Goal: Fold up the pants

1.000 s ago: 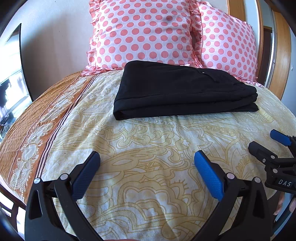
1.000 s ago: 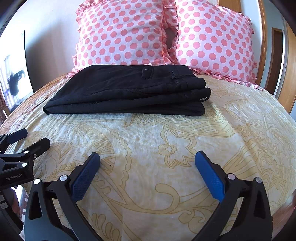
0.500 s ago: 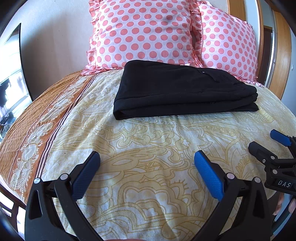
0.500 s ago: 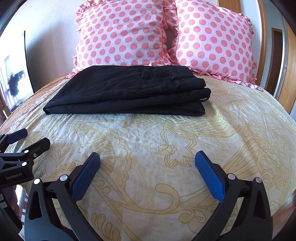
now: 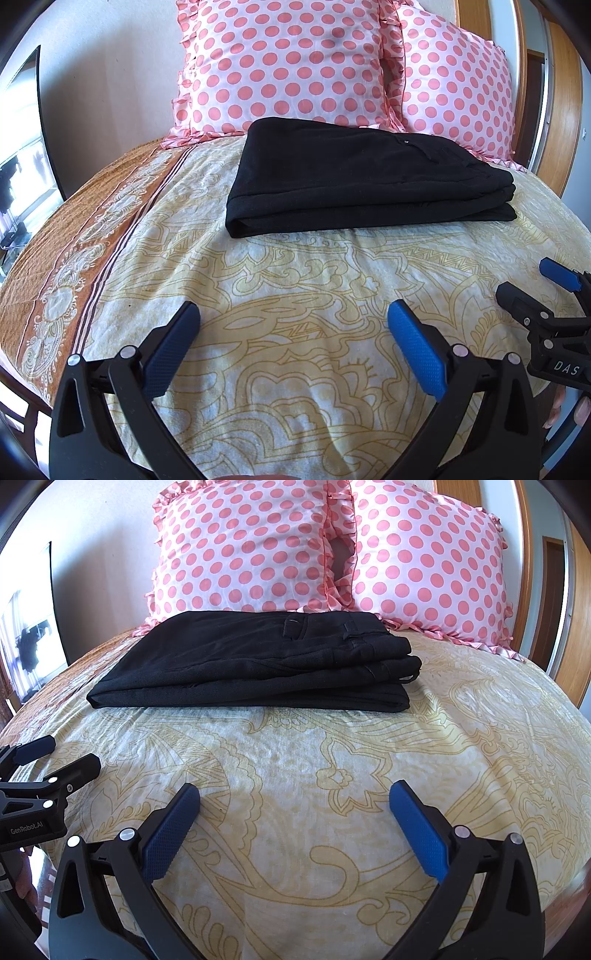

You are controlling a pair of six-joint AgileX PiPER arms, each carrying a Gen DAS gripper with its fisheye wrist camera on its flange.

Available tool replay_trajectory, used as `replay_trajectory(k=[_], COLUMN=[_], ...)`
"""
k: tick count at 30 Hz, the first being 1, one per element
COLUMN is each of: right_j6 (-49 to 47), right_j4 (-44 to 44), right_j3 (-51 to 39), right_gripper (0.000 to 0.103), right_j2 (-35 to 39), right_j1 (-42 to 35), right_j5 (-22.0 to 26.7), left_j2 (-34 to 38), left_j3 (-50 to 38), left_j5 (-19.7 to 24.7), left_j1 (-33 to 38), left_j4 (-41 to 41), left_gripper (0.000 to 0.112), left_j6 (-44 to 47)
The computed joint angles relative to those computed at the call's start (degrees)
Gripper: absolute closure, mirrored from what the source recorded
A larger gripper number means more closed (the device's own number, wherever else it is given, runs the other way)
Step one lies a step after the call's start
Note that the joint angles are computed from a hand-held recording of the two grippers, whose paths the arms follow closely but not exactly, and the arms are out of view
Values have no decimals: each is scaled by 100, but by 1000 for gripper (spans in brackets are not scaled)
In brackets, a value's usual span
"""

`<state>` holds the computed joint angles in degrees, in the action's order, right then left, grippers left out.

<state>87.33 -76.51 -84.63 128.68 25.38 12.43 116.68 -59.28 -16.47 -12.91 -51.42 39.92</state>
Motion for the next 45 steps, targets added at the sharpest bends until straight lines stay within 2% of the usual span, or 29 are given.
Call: replay_trajectory(k=[25, 45], right_j6=[123, 268], right_j4=[-120, -257], right_j3=[10, 31], right_gripper=[2, 2], right_j2=[4, -1], right_j1=[5, 14], right_j5=[3, 9], left_j2=[-6, -18], left_j3=[45, 5], left_j5=[-70, 16], left_j1=[-15, -7], left_j4=[226, 1], left_gripper=[11, 11], left_j6=[-225, 17])
